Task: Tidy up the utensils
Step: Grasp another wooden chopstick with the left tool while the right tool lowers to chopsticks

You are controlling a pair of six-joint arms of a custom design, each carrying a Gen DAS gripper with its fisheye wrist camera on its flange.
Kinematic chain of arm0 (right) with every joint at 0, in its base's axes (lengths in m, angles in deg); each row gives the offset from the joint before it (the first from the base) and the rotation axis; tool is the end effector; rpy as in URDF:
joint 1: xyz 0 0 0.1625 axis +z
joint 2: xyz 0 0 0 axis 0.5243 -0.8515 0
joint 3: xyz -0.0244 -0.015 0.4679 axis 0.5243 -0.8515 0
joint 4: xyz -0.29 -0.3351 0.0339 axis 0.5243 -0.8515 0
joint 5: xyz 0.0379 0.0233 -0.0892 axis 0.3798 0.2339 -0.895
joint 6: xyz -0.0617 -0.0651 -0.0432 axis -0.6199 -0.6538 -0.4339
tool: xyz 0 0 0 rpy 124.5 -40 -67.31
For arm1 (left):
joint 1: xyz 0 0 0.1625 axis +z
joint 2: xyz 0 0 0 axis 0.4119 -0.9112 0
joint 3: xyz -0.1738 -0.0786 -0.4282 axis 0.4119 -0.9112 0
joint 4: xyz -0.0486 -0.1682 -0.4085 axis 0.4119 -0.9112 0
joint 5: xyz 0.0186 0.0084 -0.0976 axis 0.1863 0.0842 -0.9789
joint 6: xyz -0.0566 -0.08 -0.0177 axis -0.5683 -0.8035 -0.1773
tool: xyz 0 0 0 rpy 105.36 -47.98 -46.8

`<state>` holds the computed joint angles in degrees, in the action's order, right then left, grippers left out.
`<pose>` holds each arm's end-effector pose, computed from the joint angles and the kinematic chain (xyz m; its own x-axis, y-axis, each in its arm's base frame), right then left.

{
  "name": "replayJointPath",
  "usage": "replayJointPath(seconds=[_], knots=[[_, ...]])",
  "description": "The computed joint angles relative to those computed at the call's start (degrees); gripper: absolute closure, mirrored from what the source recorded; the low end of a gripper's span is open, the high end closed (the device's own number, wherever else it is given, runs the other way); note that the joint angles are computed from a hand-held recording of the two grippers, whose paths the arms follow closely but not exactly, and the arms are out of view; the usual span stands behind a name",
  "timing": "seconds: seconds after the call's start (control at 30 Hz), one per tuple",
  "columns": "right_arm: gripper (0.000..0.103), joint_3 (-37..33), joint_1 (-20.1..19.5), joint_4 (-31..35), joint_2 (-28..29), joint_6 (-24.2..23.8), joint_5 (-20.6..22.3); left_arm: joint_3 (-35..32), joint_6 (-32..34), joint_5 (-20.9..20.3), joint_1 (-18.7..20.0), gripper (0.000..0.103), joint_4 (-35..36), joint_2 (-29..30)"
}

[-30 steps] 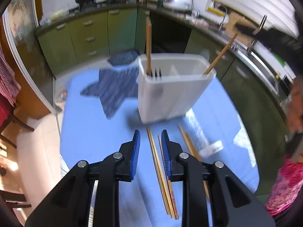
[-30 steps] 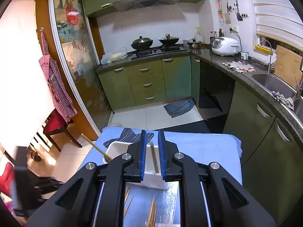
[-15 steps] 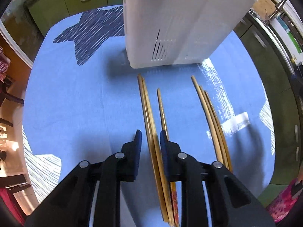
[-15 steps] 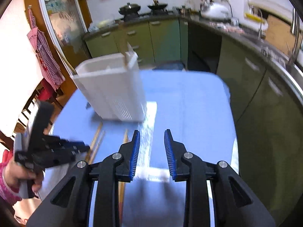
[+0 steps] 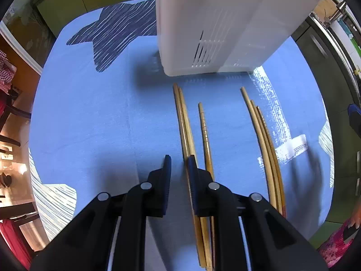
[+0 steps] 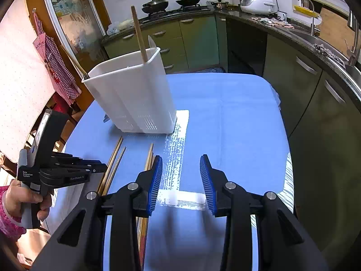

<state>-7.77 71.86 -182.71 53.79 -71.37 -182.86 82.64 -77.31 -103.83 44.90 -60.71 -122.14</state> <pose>0.2981 -0.7912 0.0799 -0.6896 -0.5991 0.4069 -0.6975 0.7006 -0.1505 -0.0586 -0.7333 0.2373 -0.7277 -0.3077 -0.6130 -0.0663 0.9211 -0.3837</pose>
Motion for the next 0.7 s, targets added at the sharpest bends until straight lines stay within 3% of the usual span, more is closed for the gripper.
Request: replayJointPath(seconds=[0.2,0.4,0.63,0.7], knots=[[0.068,-0.9,0.1,1.3,0.7,0.0,-0.8,-2.1,0.2,0.3,0.5,0.088,1.7,1.5],[0.065,-0.9,0.5,1.7,1.3,-1.5,-2.1,-2.7,-1.3,1.0,0.4,0.096,4.3,1.5],[0.065,-2.3,0.6,5.2,4.2,-2.1,-4.9,1.6,2.0,2.1,-0.7,0.097,-4.5,-0.6],[0.072,-3.3,0.7,7.6,5.3,-2.0,-5.7,3.9,2.9,2.3,-1.3,0.097,-7.7,-1.8]])
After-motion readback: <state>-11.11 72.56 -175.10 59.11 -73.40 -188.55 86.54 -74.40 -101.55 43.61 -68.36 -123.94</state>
